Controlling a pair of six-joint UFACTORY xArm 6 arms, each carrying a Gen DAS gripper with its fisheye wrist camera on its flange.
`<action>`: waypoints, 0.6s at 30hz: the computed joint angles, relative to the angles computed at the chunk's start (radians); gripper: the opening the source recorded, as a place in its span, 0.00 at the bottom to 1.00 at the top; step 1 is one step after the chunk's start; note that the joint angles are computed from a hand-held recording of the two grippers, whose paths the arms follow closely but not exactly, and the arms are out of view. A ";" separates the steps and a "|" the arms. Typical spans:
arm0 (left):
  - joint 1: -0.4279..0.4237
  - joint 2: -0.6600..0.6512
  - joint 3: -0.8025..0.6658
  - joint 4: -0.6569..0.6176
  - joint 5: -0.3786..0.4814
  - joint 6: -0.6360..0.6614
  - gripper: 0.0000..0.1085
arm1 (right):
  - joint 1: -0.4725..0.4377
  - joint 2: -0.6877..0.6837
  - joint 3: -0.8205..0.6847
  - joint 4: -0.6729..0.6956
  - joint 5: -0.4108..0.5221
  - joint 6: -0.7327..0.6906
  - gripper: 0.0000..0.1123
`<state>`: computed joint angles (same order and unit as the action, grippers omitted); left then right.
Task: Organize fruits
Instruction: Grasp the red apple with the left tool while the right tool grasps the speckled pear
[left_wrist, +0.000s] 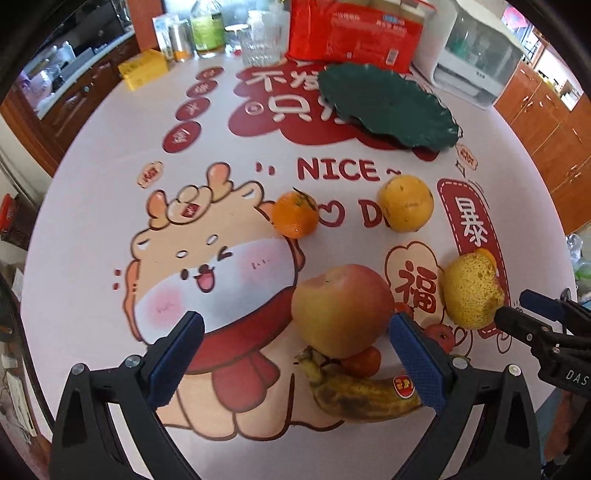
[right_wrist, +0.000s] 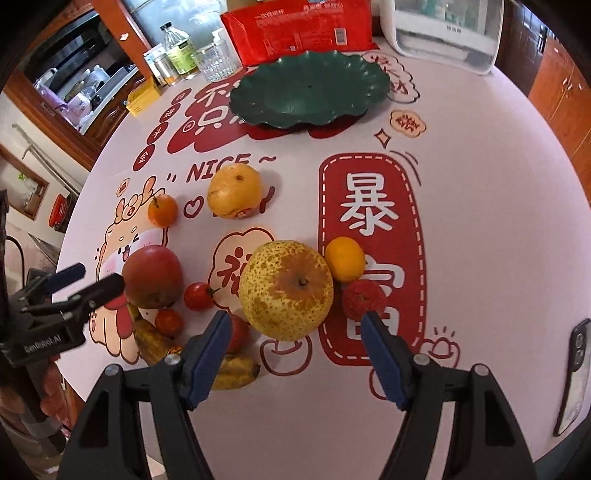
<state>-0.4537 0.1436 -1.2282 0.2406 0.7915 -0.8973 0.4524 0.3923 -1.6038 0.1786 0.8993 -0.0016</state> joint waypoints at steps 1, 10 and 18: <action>0.001 0.004 0.002 -0.011 -0.006 0.007 0.92 | 0.000 0.008 -0.006 0.005 0.003 0.002 0.64; 0.030 0.037 0.016 -0.160 -0.103 0.098 0.92 | 0.005 0.087 -0.083 0.019 0.038 0.015 0.58; 0.020 0.079 -0.017 -0.289 -0.085 0.207 0.84 | 0.017 0.097 -0.088 -0.003 0.013 0.002 0.57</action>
